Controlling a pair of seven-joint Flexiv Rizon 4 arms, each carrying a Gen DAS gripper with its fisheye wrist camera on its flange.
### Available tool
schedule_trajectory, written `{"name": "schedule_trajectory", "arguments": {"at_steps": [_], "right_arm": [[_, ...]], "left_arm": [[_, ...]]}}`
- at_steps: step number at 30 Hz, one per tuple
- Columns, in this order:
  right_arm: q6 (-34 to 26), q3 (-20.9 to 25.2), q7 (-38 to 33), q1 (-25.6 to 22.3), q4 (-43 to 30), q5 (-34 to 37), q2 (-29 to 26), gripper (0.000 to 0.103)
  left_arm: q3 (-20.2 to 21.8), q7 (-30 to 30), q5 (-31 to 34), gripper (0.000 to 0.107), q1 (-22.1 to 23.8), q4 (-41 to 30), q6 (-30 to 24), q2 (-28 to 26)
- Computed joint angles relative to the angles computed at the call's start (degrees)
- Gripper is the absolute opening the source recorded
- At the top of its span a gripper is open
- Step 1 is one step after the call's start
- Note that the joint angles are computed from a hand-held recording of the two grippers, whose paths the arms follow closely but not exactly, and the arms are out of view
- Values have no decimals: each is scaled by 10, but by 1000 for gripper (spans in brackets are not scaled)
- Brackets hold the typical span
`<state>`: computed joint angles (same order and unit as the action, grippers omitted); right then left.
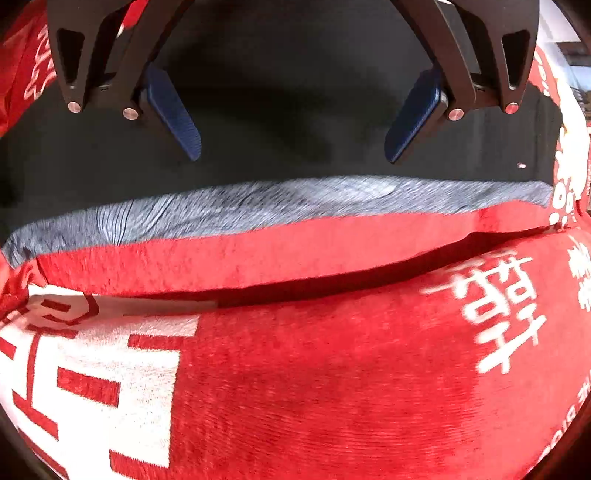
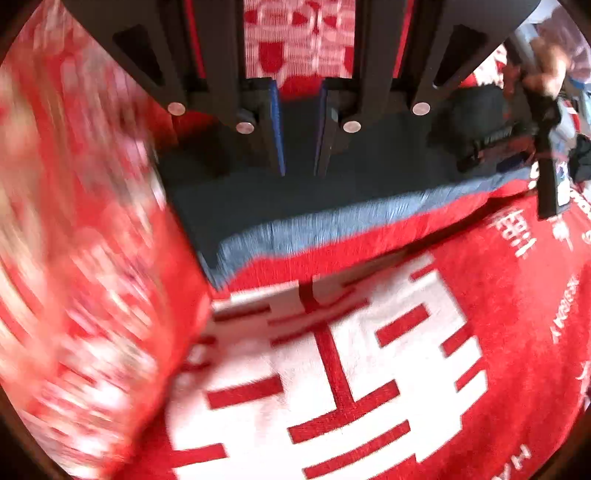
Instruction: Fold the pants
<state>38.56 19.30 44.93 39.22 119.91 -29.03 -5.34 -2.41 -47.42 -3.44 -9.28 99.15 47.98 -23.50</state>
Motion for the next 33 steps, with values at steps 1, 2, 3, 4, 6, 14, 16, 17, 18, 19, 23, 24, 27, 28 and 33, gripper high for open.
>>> {"name": "schedule_trajectory", "arguments": {"at_steps": [1, 2, 3, 4, 6, 14, 16, 17, 18, 19, 23, 24, 27, 28, 33], "right_arm": [[29, -7, -4, -12, 18, 11, -4, 17], [58, -11, -8, -23, 34, 29, -11, 17], [76, -13, -15, -31, 46, 48, -18, 17], [85, -16, -32, -37, 48, 68, -32, 16], [78, -22, -25, -35, 61, 48, -29, 10], [25, -25, -38, -40, 48, 54, -17, 15], [62, -20, -23, -41, 61, 35, -2, 17], [73, -15, -17, -37, 61, 28, 4, 20], [78, -10, -11, -32, 59, 24, 7, 24], [87, -5, -3, -26, 55, 19, 5, 27], [103, 1, 0, 4, 11, 20, -45, 47], [104, 0, 2, 13, 0, 25, -60, 47], [83, -11, 42, 41, -8, 3, -73, 50], [85, -15, 54, 46, -7, -9, -73, 53], [161, -32, 73, 34, 21, -46, -77, 76]], "left_arm": [[6, -17, 11, 100, -8, 0, 8, -6], [8, -25, 16, 100, -10, -2, 6, -11], [10, -30, 20, 100, -11, -2, 2, -14], [16, -40, 31, 100, -14, -4, -5, -19], [11, -36, 21, 101, -4, 5, -1, -19], [15, -15, 33, 101, 2, 24, 12, 2], [16, -10, 31, 101, 9, 32, 22, 12], [17, -9, 28, 101, 13, 32, 19, 14], [21, -11, 30, 101, 16, 32, 15, 16], [29, -17, 42, 101, 16, 28, 9, 14], [35, -16, 42, 101, 35, 32, -6, 17], [36, -11, 43, 101, 40, 32, -10, 19], [34, 13, 38, 101, 53, 36, -29, 25], [33, 23, 32, 101, 59, 40, -29, 25], [34, 53, -7, 103, 93, 42, -48, 4]]}}
